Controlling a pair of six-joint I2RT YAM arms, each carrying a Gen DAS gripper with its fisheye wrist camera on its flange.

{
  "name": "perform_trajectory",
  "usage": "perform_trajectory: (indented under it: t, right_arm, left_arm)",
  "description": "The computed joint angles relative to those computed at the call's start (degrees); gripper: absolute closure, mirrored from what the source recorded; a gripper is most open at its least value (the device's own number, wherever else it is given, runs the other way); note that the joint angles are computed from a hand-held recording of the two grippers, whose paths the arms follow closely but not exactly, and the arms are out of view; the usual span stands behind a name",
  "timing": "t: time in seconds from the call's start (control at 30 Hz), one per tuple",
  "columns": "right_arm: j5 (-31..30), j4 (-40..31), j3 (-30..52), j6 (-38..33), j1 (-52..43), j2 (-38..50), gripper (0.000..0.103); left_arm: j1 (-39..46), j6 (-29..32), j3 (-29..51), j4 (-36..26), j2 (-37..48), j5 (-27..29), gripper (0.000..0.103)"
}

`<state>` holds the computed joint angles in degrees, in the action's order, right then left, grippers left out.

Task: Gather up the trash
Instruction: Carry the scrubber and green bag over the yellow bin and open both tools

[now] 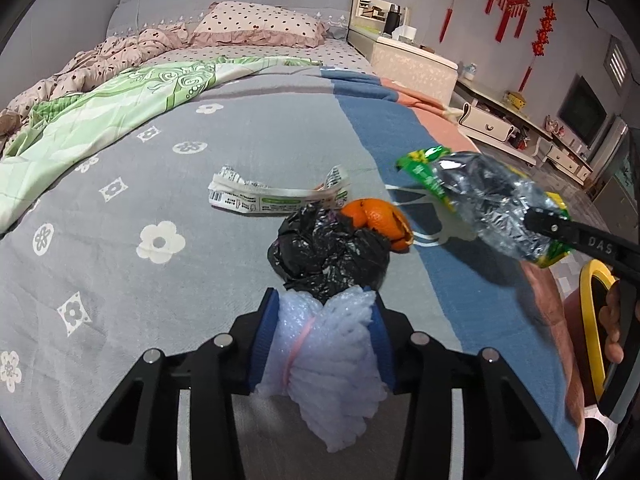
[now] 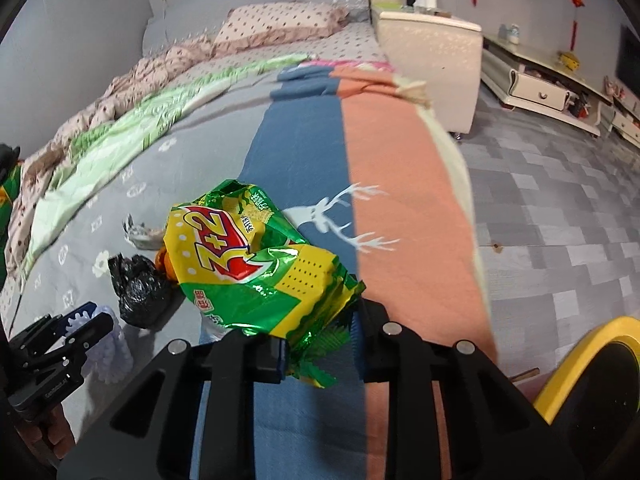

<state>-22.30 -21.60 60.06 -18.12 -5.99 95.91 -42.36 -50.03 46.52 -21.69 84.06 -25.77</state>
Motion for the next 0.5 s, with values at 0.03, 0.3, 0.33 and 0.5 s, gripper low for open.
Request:
perform_trajectory:
  t: [0.03, 0.3, 0.33, 0.5]
  right_arm:
    - [-0.7, -0.6, 0.1, -0.4, -0.8, -0.5, 0.08]
    - [-6.9, -6.3, 0.8, -3.9, -9.1, -4.9, 0.081]
    - [-7.4, -6.9, 0.8, -4.5, -10.1, -5.4, 0.081]
    - [-11.0, -11.4, 2.1, -8.1, -16.2, -7.4, 0.081]
  left_arm:
    - [-0.6, -0.3, 0.6, -0.9, -0.1, -0.6, 0.063]
    - [-5.6, -3.0, 5.0, -7.5, -1.8, -5.1, 0.064]
    - [-6.1, -3.3, 5.6, -8.3, -1.9, -5.6, 0.064]
    - [-10.0, -5.0, 9.8, -12.8, -2.6, -8.7, 0.064]
